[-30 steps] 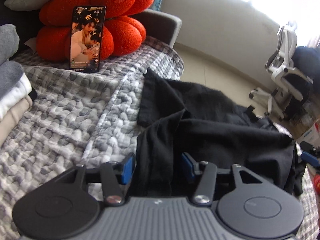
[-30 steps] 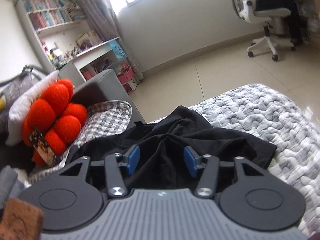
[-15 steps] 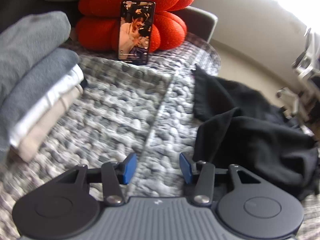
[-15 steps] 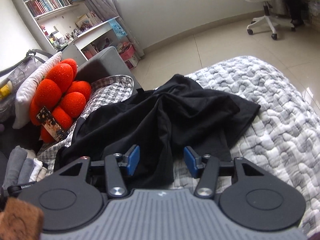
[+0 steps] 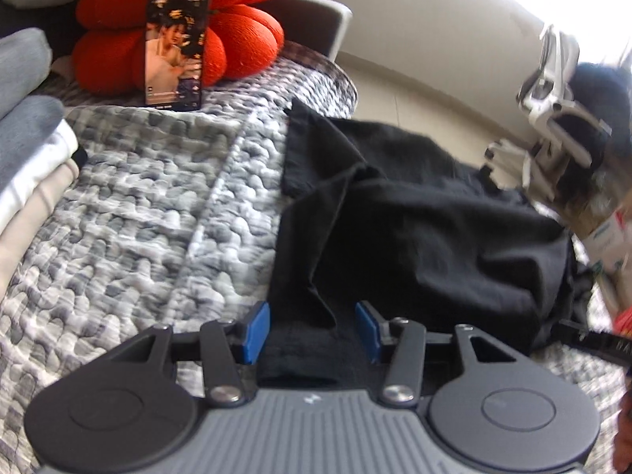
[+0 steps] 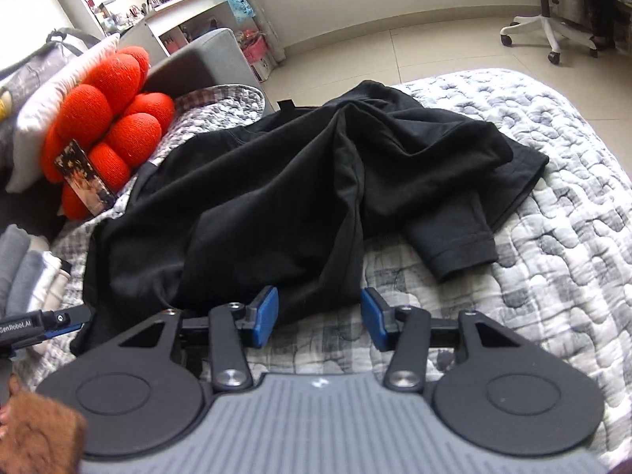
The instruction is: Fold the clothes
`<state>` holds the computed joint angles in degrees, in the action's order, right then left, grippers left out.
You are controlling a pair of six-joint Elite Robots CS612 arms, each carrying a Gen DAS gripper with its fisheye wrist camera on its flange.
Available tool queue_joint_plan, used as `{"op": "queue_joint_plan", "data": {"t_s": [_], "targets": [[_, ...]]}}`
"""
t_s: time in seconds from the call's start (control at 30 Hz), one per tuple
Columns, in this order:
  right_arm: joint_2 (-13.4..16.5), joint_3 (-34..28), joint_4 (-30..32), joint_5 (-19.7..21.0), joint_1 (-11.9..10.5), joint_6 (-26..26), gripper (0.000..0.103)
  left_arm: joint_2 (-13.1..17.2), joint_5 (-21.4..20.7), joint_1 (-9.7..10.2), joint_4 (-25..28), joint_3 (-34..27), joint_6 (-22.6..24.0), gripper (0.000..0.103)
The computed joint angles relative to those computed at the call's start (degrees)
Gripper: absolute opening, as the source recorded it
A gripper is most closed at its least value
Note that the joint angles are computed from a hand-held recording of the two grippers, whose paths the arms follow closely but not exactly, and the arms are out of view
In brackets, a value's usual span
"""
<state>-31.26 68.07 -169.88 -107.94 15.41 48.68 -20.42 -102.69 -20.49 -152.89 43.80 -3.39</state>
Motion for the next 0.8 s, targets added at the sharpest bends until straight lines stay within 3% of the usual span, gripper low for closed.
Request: {"op": "queue_joint_plan", "data": {"t_s": [0.07,0.13,0.17,0.23,0.33,0.57,0.8], "targets": [[0.29,-0.56,0.73,-1.25,0.21,-0.80,0.041,-0.06,3.05,-0.54,-0.12,0.31,0.76,0.048],[0.60,-1.15,1.63,-2.66,0.41,-1.66,0.021,-0.04,6.38,-0.97,-0.40,0.48,0.94,0.033],[0.70,-1.32,2.00,-3.28,0.46,-1.80,0.016,0.10,6.36,-0.86,-0.26,0.20,0.25,0.031],[0.74,-1.29,1.75,-4.00,0.47,-1.64,0.008,0.21,5.76,-0.52,0.29,-0.31,-1.59,0.015],[0.48,-0.75,-0.27,-5.17,0.63,-1.87,0.006,-0.26,5.71,-0.18,-0.66,0.46,-3.68,0.009],[-1.93,2.30,-9.09,-12.00,2.21,-8.07,0.005,-2.78,0.76,0.76,-6.52,5.00,-9.60,0.006],[-5.92,8.54,-17.02,-13.20,2.56,-6.94,0.005,-6.08,-4.80,1.81,-11.24,10.88,-11.01,0.006]]}}
